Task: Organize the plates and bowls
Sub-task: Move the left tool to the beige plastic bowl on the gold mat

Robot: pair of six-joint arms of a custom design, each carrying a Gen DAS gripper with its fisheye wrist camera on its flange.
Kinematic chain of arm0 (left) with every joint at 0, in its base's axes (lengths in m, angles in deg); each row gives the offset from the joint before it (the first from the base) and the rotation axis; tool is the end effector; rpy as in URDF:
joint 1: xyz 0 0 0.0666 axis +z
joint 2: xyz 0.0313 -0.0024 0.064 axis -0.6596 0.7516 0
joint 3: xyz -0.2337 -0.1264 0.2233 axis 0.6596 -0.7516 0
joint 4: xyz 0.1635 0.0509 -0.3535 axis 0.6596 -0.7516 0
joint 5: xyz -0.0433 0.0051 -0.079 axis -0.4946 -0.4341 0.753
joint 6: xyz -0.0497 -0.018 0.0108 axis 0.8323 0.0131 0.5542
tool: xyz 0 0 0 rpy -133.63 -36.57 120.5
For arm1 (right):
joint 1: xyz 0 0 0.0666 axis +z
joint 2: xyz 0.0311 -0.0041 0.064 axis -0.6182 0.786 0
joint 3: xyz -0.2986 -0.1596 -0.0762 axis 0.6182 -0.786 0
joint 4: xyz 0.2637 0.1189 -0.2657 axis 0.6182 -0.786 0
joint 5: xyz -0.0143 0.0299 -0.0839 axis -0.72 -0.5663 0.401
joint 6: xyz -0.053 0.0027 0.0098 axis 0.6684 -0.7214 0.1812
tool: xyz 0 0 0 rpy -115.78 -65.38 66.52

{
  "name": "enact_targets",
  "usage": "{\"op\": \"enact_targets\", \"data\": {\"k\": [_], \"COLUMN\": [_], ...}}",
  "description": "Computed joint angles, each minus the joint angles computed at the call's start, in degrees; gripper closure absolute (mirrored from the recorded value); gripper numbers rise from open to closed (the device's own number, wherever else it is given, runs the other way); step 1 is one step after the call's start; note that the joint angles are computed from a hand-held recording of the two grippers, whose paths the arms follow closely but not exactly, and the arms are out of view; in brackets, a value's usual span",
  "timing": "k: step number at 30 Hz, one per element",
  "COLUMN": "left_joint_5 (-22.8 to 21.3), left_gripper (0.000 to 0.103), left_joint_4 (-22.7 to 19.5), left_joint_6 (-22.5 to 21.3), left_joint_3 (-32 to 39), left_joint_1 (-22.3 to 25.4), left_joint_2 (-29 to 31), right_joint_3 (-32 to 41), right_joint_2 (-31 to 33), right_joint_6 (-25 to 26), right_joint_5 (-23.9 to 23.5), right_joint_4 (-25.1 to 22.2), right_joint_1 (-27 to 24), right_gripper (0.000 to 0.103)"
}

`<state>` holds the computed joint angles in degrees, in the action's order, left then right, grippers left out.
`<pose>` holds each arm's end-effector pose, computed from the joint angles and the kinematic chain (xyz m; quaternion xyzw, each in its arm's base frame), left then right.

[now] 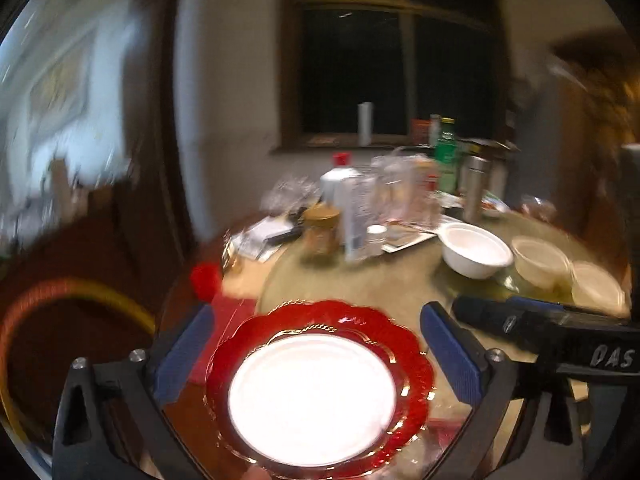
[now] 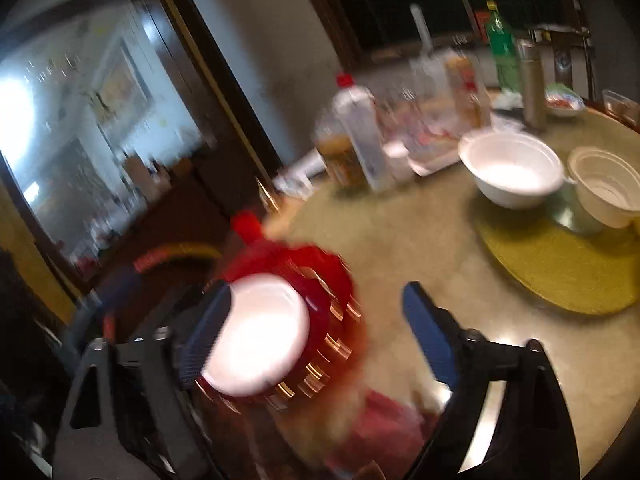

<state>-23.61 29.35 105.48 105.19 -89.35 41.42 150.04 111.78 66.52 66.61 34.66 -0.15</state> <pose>0.3069 -0.2982 0.3863 -0.0903 0.8312 0.1018 0.5391 0.4228 0.3394 0.3625 -0.1704 0.8889 0.2891 0.3119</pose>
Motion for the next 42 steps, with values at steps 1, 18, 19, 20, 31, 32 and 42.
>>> {"op": "enact_targets", "data": {"k": [1,18,19,20,31,32,42], "left_joint_5": [1.01,20.97,21.57,22.44,40.28,41.99,48.91], "left_gripper": [0.0,0.0,0.0,0.0,0.0,0.0,0.0], "left_joint_4": [1.16,-1.82,-3.28,-4.85,-12.79,-14.1,-26.96], "left_joint_6": [-2.38,-4.41,-3.69,-2.81,2.27,2.61,4.59], "left_joint_3": [0.46,16.18,18.04,20.11,42.46,46.09,80.66], "left_joint_1": [-0.31,-2.45,-2.5,-2.35,-0.46,-0.42,-0.16], "left_joint_2": [0.9,14.86,16.31,17.85,34.4,37.09,59.95], "right_joint_3": [-0.73,-17.97,-18.36,-18.91,-20.96,-20.63,-16.45], "right_joint_2": [-0.28,-14.67,-14.89,-15.38,-20.81,-20.3,-12.25], "right_joint_6": [-1.61,-4.01,-5.04,-6.39,-13.81,-14.26,-18.88], "right_joint_5": [-1.09,-2.77,-4.23,-5.26,-12.26,-13.87,-21.15], "right_joint_4": [-0.97,-1.72,-1.68,-1.71,-3.08,-3.34,-1.66], "right_joint_1": [-1.19,-16.23,-17.41,-18.84,-36.19,-37.5,-42.44], "right_gripper": [0.006,0.006,0.006,0.006,0.006,0.006,0.006]}}
